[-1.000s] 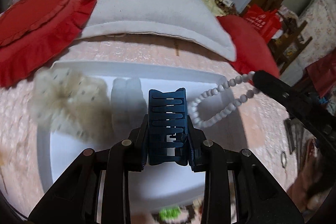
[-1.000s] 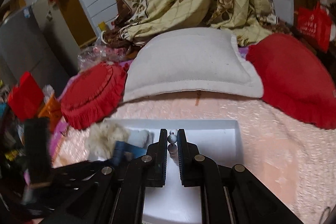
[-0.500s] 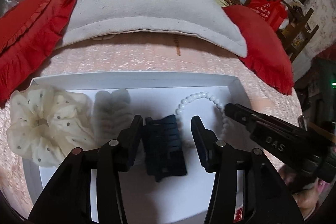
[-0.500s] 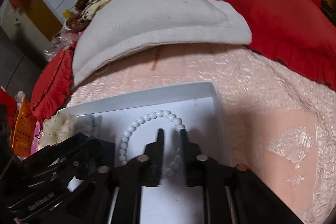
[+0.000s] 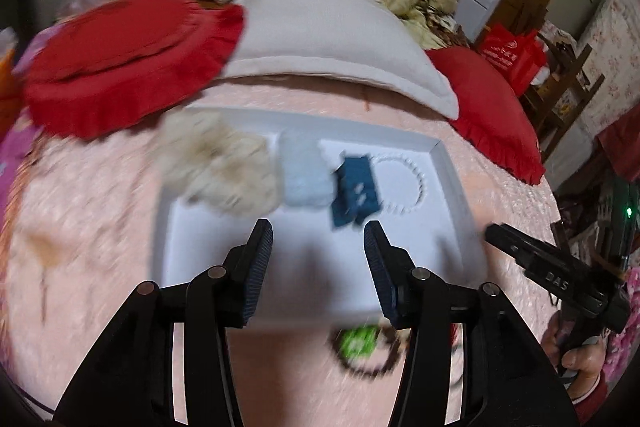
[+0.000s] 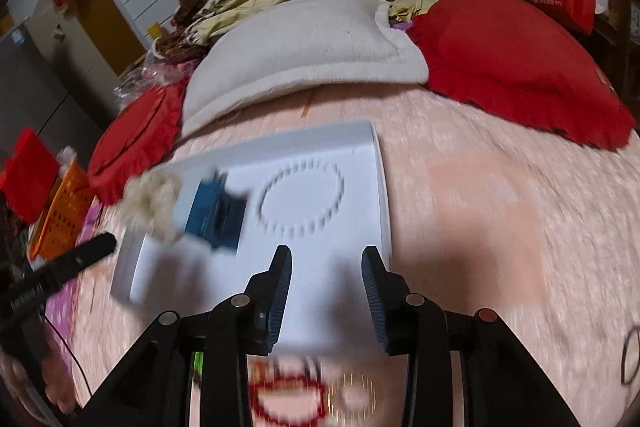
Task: Organize jewelry
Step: 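Lower the clip and pearl bracelet into the tray and open both tools, then move both open tools back toward the remaining bracelets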
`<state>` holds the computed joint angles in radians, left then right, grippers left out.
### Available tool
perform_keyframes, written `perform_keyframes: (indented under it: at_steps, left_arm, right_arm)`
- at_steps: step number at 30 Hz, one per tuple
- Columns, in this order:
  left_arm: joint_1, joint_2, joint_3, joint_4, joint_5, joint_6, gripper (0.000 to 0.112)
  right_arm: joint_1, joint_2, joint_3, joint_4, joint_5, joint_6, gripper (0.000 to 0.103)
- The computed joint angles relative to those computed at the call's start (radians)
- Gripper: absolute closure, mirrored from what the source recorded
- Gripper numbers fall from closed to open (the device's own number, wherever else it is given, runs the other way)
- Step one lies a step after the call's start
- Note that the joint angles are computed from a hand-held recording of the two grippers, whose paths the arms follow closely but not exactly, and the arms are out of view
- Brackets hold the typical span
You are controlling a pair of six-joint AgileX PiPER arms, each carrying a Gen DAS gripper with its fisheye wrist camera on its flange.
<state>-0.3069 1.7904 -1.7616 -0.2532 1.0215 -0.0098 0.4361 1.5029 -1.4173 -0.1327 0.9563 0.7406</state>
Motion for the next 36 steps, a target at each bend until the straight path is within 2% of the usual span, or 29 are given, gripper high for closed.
perform_keyframes:
  at_steps: [3,5,9,11,18,22,25,28,31,36]
  left_arm:
    - [0.038,-0.173,0.238,-0.006,-0.074,0.02,0.065]
    - [0.065,-0.255,0.362,-0.012,-0.097,0.03,0.065]
    - [0.11,-0.382,0.554,-0.024,-0.135,0.037,0.065]
    - [0.105,-0.448,0.645,0.017,-0.165,-0.005,0.065]
    - [0.117,-0.652,0.828,0.076,-0.167,-0.131,0.065]
    - [0.066,-0.713,0.857,0.152,-0.142,-0.207,0.065]
    - [0.026,-0.728,0.858,0.197,-0.119,-0.244,0.065]
    - [0.018,-0.722,0.844,0.176,-0.107,-0.23,0.065]
    - [-0.004,-0.64,0.795,0.115,-0.105,-0.17,0.065]
    - [-0.125,-0.435,0.679,0.149,-0.167,-0.202,0.066]
  right_arm:
    - [0.114,-0.099,0.113,-0.088,0.011,0.099,0.068]
    - [0.191,-0.128,0.156,-0.145,0.028,0.165,0.068]
    - [0.349,-0.19,0.239,-0.253,0.076,0.321,0.068]
    - [0.408,-0.222,0.279,-0.283,0.079,0.391,0.068]
    - [0.584,-0.269,0.367,-0.356,0.082,0.632,0.068]
    - [0.66,-0.261,0.374,-0.378,0.081,0.708,0.068]
    - [0.685,-0.259,0.372,-0.382,0.077,0.738,0.068]
    - [0.713,-0.27,0.364,-0.402,0.099,0.778,0.068]
    - [0.745,-0.289,0.373,-0.433,0.13,0.827,0.068]
    - [0.769,-0.334,0.428,-0.444,0.148,0.899,0.068]
